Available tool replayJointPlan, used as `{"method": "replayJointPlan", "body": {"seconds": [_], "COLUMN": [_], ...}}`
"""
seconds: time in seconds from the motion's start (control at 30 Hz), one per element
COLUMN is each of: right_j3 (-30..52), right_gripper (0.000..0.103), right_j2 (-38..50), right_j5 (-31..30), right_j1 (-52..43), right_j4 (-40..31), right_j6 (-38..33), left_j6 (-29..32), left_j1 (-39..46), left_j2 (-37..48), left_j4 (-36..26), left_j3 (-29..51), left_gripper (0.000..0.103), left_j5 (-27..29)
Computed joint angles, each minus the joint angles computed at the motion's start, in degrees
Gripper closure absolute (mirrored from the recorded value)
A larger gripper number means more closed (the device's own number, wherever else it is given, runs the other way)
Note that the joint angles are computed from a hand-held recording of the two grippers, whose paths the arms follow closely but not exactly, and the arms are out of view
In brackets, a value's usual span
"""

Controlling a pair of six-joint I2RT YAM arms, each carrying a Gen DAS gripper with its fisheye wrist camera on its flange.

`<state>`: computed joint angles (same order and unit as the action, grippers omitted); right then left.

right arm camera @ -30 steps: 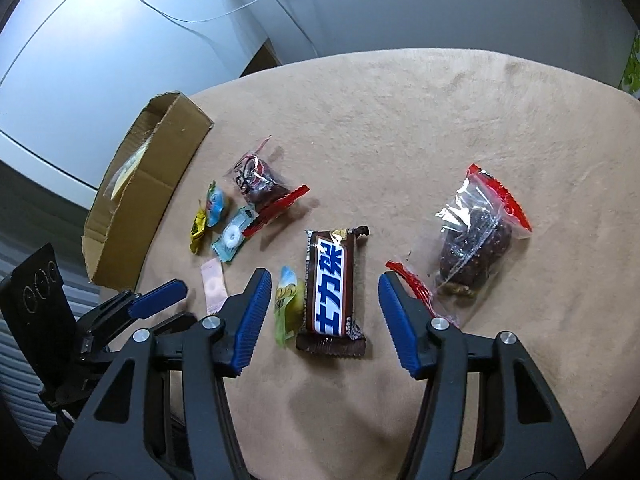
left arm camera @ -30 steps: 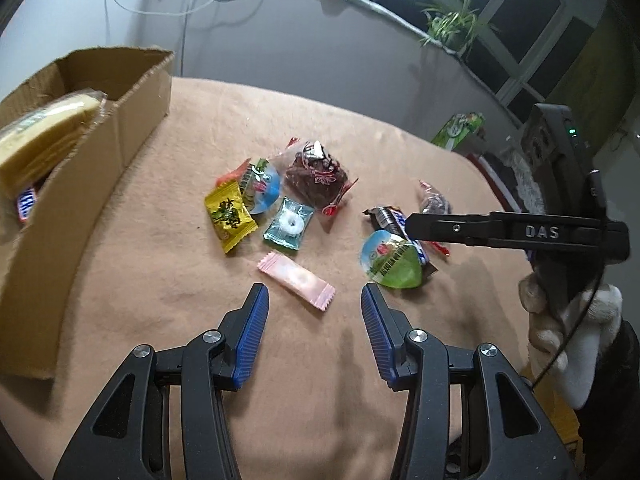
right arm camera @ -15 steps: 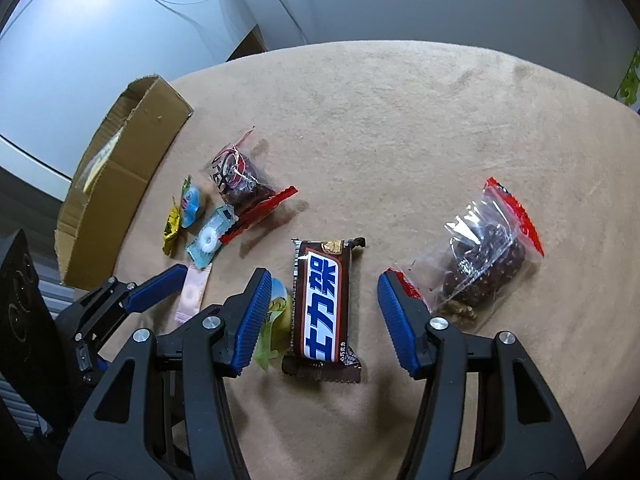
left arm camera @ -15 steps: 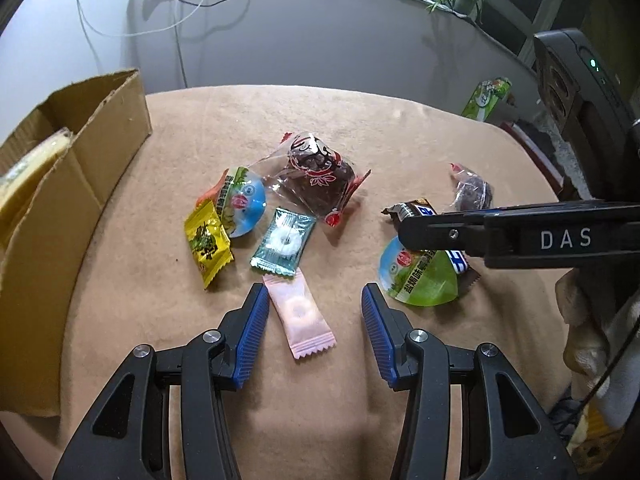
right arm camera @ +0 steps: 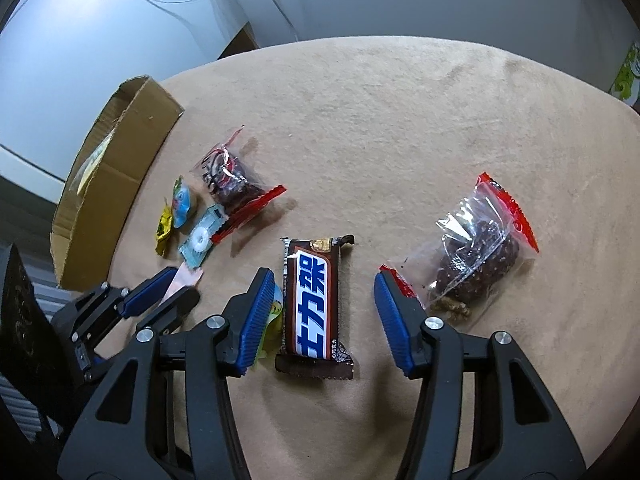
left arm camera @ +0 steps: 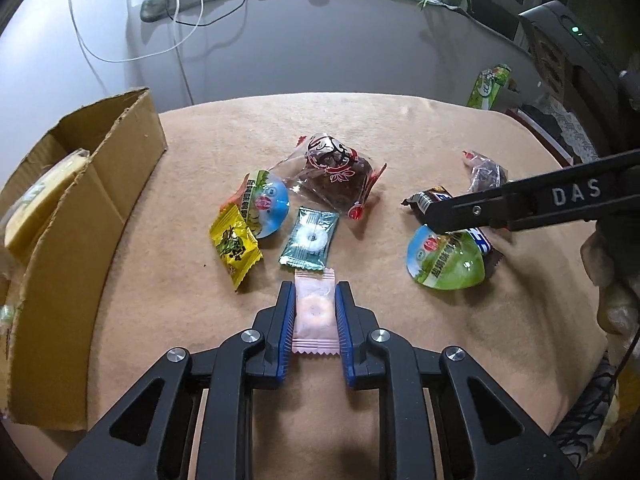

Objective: Organize snacks
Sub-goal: 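Grasp the Snickers bar with the right tool while the left grasps the pink candy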

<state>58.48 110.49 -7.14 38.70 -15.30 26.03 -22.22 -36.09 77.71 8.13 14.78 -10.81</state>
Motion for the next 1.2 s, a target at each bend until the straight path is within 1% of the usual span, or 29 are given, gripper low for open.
{"method": "replayJointPlan", "body": {"seconds": [0.07, 0.13, 0.2, 0.27, 0.4, 0.47, 0.53, 0.57, 0.6, 0.67, 0.87, 1.07, 1.2], "right_j3": [1.5, 2.6, 3.5, 3.8, 0.4, 0.0, 0.0, 0.3, 0.2, 0.5, -1.4, -4.4, -5.6], "right_gripper": [0.052, 0.052, 0.052, 0.052, 0.052, 0.053, 0.058, 0.062, 0.068, 0.073, 0.073, 0.073, 0.073], "right_j2": [1.1, 1.6, 2.0, 2.2, 0.1, -0.1, 0.2, 0.4, 0.4, 0.6, -0.8, -6.2, -10.5], "right_j5": [1.3, 2.7, 4.2, 5.6, 2.3, 2.2, 2.4, 3.1, 3.5, 4.3, 4.3, 5.9, 6.3], "right_j1": [0.4, 1.4, 3.7, 5.4, 4.3, 3.9, 3.4, 3.5, 3.5, 3.4, 3.7, 4.4, 5.0], "right_j4": [-1.1, -2.3, -4.2, -5.0, -1.1, -0.7, -0.9, -1.2, -1.4, -1.6, 0.0, 0.1, -0.3], "right_j6": [0.0, 0.0, -1.7, -2.0, 1.2, 1.4, 1.1, 0.7, 0.3, -0.6, -0.3, -0.4, 0.0], "left_j6": [0.0, -0.6, -0.3, -0.1, -0.1, -0.3, 0.0, -0.2, -0.2, -0.3, -0.4, -0.2, -0.7], "left_j1": [-0.1, -0.4, 0.5, 1.0, 1.2, 1.0, 1.7, 2.0, 2.4, 2.6, 3.7, 4.2, 4.5], "left_j2": [-0.7, 0.5, -0.5, -1.6, -2.7, -3.0, -2.7, -3.0, -3.2, -3.4, -6.8, -14.7, -22.2], "left_j4": [-0.1, 0.5, 0.4, 0.3, 0.3, 0.5, 1.1, 1.3, 1.5, 1.9, 1.0, -3.4, -8.3], "left_j3": [-0.5, 0.3, -0.4, -1.1, -1.9, -2.3, -2.2, -2.4, -2.6, -3.0, -4.4, -5.9, -7.1], "left_gripper": [0.085, 0.085, 0.085, 0.085, 0.085, 0.085, 0.085, 0.085, 0.085, 0.085, 0.085, 0.085, 0.085], "left_j5": [0.0, 0.1, 1.2, 1.7, 2.1, 2.1, 2.8, 3.2, 3.6, 4.0, 5.0, 4.9, 4.8]}}
